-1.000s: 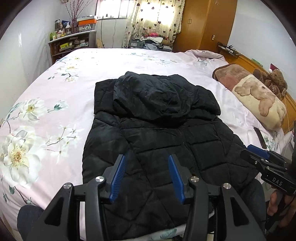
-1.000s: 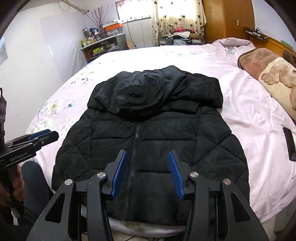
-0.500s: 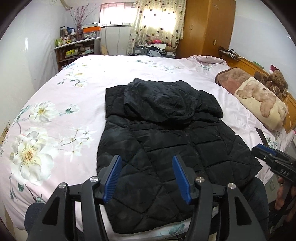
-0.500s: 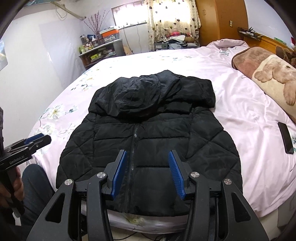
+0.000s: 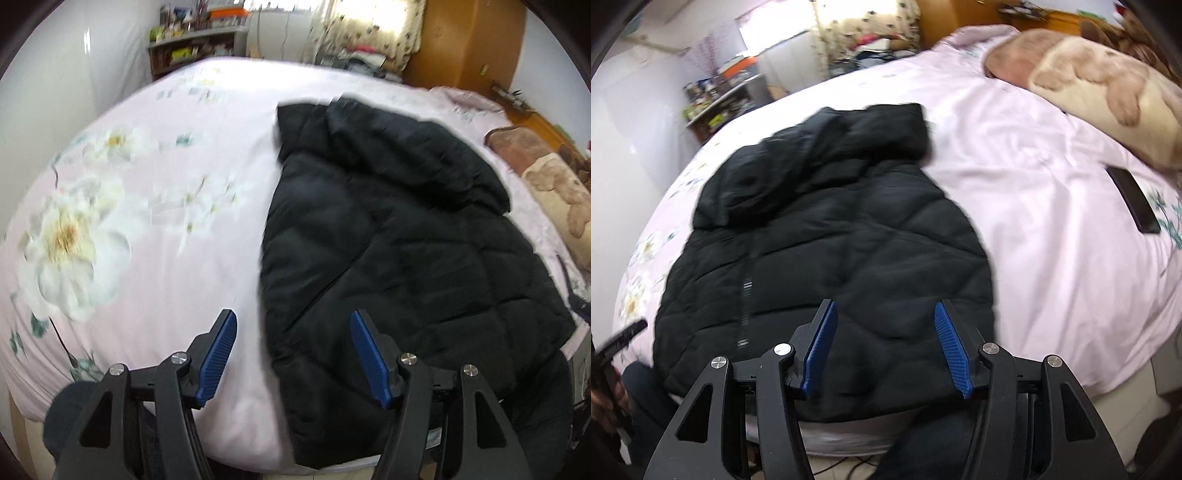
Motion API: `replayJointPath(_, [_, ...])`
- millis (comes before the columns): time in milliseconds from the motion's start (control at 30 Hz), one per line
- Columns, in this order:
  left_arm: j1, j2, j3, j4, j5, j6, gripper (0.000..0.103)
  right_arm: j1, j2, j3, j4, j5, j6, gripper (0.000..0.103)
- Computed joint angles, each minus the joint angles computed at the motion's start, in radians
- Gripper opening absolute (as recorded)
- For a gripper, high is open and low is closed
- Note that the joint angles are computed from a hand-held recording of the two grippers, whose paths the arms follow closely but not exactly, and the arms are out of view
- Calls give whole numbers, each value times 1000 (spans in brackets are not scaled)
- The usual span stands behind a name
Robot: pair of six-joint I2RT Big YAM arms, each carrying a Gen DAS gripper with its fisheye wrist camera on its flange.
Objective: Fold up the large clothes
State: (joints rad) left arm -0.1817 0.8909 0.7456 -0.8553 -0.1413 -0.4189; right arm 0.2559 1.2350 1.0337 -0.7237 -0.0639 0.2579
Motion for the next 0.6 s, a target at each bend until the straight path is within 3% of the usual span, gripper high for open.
replayJointPath(200, [52,56,-43,29,132,-61,68,-87,57,18,-7,-26,-29,56])
replayJointPath(433, [11,88,-52,64,166,-66,71,-151,159,46,-22,-137,-1,60])
replayJointPath(533, [-20,109,-52,73,132,-68,76,-165,197,66,-52,-221,2,60])
replayJointPath(600, [-31,119,-50,71,119,-79,76,-162,215,82,-83,-230,-5,60])
